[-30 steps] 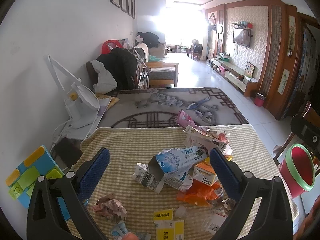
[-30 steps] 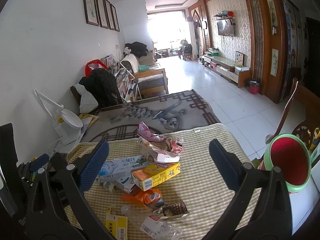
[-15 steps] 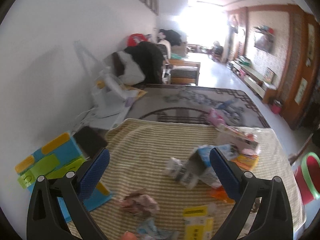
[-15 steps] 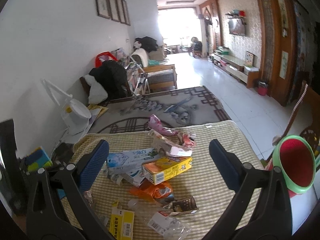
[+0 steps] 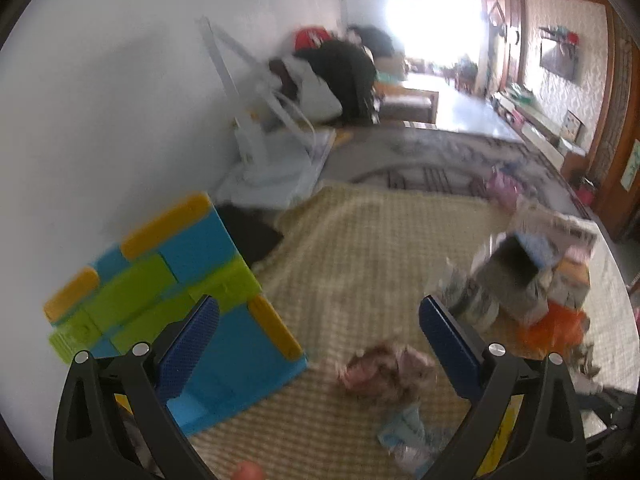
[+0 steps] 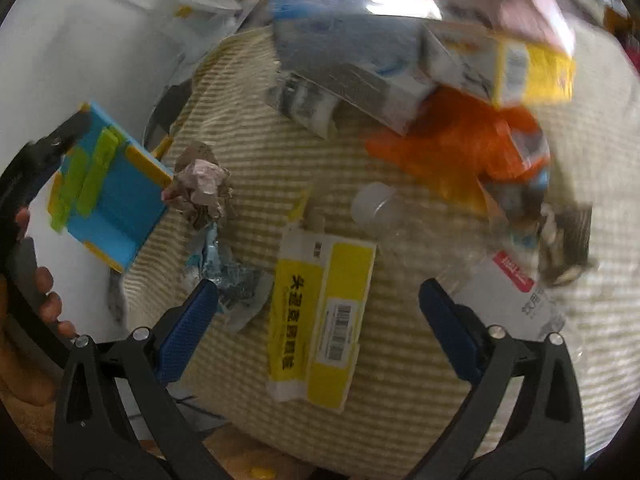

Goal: Collect trash
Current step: 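Grasp crumpled paper with left gripper while right gripper grasps yellow box, then carry crumpled paper to the red bucket and open the left gripper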

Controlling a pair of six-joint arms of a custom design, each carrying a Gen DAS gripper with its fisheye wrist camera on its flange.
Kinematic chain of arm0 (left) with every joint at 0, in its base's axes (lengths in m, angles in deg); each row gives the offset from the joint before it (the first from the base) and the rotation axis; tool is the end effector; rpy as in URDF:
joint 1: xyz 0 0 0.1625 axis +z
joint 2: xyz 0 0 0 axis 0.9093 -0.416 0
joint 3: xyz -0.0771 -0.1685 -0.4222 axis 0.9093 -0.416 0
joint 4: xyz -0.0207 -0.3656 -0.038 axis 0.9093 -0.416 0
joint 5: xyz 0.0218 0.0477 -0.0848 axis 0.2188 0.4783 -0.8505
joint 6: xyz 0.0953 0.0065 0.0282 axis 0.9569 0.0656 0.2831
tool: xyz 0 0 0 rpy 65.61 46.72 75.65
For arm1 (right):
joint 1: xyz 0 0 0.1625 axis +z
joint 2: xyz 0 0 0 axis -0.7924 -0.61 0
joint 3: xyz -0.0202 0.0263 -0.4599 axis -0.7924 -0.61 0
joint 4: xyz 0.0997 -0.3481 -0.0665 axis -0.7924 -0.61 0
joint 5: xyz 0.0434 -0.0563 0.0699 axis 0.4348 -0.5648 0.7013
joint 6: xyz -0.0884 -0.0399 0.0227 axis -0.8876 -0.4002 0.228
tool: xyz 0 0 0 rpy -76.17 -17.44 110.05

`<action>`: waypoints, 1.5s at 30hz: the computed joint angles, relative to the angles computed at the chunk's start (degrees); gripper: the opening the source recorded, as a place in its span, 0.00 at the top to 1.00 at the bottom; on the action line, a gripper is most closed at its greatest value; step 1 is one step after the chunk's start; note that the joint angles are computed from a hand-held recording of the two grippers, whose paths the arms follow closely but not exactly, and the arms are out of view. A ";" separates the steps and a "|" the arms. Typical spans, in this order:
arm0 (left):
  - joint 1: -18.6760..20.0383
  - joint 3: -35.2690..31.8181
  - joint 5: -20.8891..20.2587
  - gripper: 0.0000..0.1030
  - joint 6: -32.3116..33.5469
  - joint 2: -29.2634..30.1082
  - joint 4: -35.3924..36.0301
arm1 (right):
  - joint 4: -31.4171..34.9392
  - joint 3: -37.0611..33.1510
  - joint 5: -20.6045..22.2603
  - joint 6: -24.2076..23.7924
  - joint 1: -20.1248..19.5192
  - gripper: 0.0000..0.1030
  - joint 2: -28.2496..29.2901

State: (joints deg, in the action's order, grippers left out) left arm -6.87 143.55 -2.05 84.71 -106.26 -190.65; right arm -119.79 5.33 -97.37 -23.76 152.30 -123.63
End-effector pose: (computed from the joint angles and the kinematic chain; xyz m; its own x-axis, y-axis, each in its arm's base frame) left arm -0.1902 -0.7233 0.2259 -0.6429 0.0274 -0.7655 0.5365 0.7294 -0.4245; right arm 0.2086 -0.6748 0.1163 -0.9087 -0.0157 0.4171 -0.1317 0.9590 -0.2509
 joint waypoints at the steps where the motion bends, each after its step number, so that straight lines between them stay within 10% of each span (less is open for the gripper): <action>1: 0.38 0.05 -1.21 0.07 -1.44 -0.38 2.07 | 0.46 -0.36 -0.78 0.22 0.39 0.03 0.31; 9: 2.95 -0.29 -9.09 0.08 -3.24 0.01 8.07 | 8.23 -2.96 2.01 3.75 -1.20 0.03 2.40; 15: 4.43 -5.44 -10.96 0.08 -3.70 4.17 16.22 | 9.46 -4.87 -5.86 -1.25 0.92 0.04 5.93; 17: 4.86 -6.88 -11.19 0.16 -4.69 5.16 19.00 | 8.94 -4.66 -5.93 -2.58 1.13 0.20 6.24; 20: 5.93 -8.77 -13.56 0.35 -7.08 5.88 23.02 | 6.09 -3.34 -2.52 -2.30 0.11 0.42 5.13; 25: 5.80 -8.58 -16.70 0.62 -7.02 5.31 20.86 | -1.75 0.57 3.73 -0.83 -1.04 0.44 1.01; 45: -7.19 -8.48 -24.35 0.64 -1.62 8.01 7.77 | -34.62 14.56 -2.30 -13.14 -0.87 0.44 -15.73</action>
